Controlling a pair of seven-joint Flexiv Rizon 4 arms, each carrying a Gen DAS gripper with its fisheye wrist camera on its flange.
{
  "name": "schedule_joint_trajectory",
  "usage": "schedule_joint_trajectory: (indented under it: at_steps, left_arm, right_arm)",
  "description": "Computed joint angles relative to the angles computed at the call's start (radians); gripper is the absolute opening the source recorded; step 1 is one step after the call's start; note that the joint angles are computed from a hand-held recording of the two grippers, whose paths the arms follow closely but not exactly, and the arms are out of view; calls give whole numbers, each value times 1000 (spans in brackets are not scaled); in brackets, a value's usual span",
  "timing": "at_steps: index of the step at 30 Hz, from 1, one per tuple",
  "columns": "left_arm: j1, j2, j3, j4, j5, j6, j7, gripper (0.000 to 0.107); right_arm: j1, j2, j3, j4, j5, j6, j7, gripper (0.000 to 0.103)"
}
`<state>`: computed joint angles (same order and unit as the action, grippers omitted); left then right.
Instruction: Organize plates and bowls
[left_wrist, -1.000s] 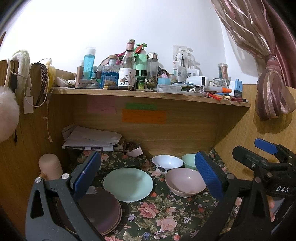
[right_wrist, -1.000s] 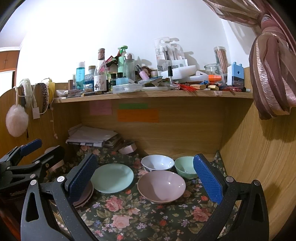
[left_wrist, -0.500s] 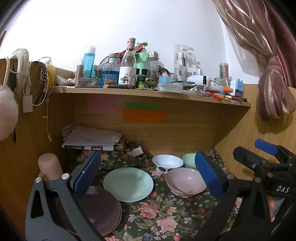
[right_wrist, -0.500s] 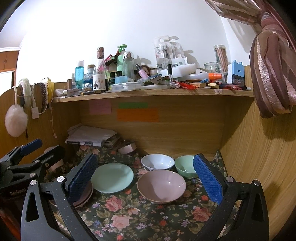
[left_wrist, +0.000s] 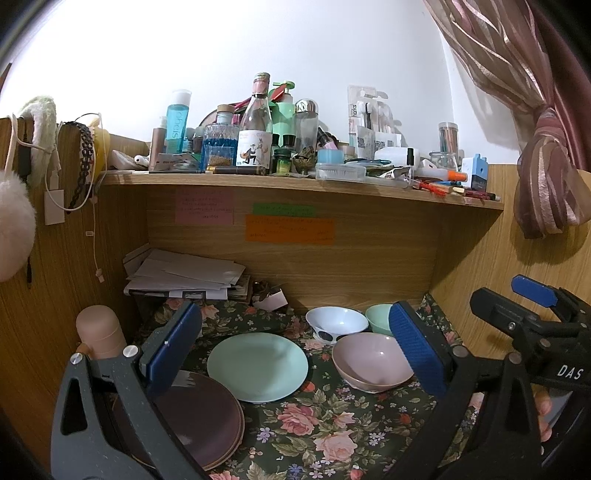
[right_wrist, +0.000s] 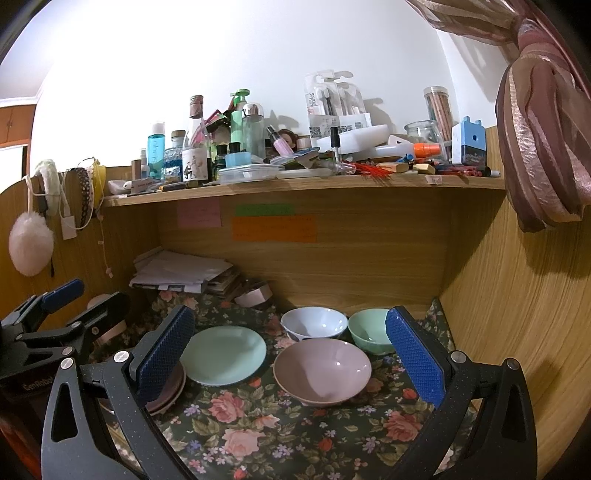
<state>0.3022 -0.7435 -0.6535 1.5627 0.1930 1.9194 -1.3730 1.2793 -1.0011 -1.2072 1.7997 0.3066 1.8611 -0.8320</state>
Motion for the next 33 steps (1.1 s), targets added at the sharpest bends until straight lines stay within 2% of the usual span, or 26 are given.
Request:
schedule_joint_trajectory:
  at_steps: [23, 30, 33]
  left_arm:
    - [-8, -13, 17, -9, -12, -10, 14, 103]
    - [-20, -5, 54, 2, -53, -34, 20, 103]
    - [-53, 3, 115, 2, -101, -52, 19, 103]
  right_arm:
    - [-17, 9, 24, -19, -5, 2, 4, 103]
    - [-61, 27, 86, -55, -28, 2, -13, 103]
    - [-103, 46, 149, -85, -48, 14, -30, 103]
